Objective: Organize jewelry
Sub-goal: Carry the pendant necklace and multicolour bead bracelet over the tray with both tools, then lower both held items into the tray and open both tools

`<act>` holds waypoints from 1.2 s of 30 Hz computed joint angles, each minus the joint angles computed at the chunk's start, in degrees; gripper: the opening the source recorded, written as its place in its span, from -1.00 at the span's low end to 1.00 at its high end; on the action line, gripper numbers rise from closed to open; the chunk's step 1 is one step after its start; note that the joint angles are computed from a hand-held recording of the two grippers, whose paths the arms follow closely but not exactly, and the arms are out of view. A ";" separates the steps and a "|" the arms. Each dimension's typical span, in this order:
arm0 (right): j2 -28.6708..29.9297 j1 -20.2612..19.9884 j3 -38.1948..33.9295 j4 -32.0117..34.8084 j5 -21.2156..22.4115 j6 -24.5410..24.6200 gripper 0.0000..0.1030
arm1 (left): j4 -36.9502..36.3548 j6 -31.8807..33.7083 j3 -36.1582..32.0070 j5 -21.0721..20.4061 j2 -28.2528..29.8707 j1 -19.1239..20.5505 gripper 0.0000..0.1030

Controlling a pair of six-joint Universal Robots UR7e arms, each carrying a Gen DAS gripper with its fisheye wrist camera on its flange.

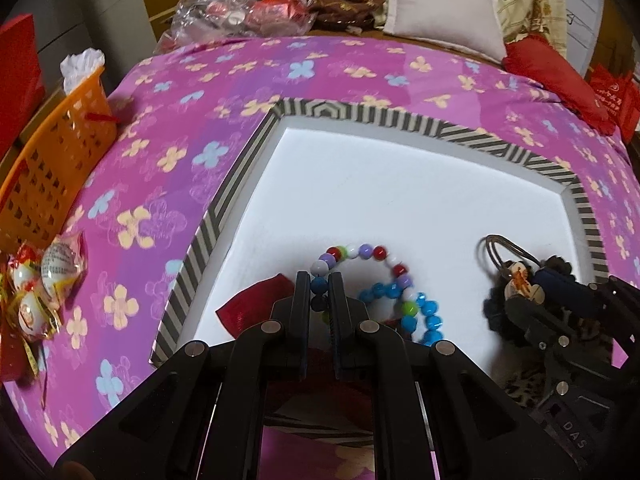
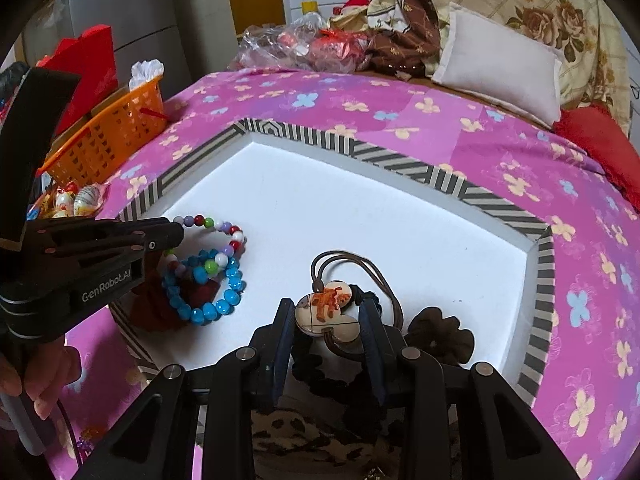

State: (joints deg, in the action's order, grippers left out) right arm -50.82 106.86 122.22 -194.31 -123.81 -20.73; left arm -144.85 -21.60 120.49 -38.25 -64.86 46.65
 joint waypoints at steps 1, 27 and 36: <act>0.01 -0.11 -0.11 0.30 0.06 0.26 -0.39 | 0.17 -0.28 0.03 0.16 0.06 0.23 -0.85; -2.16 1.15 3.82 -3.49 2.40 1.75 -0.09 | -1.06 -2.18 3.29 1.68 -2.90 -1.87 0.03; -5.65 3.71 8.74 -6.26 1.75 5.73 -0.08 | 0.62 -5.61 7.90 4.50 -8.72 -6.62 0.04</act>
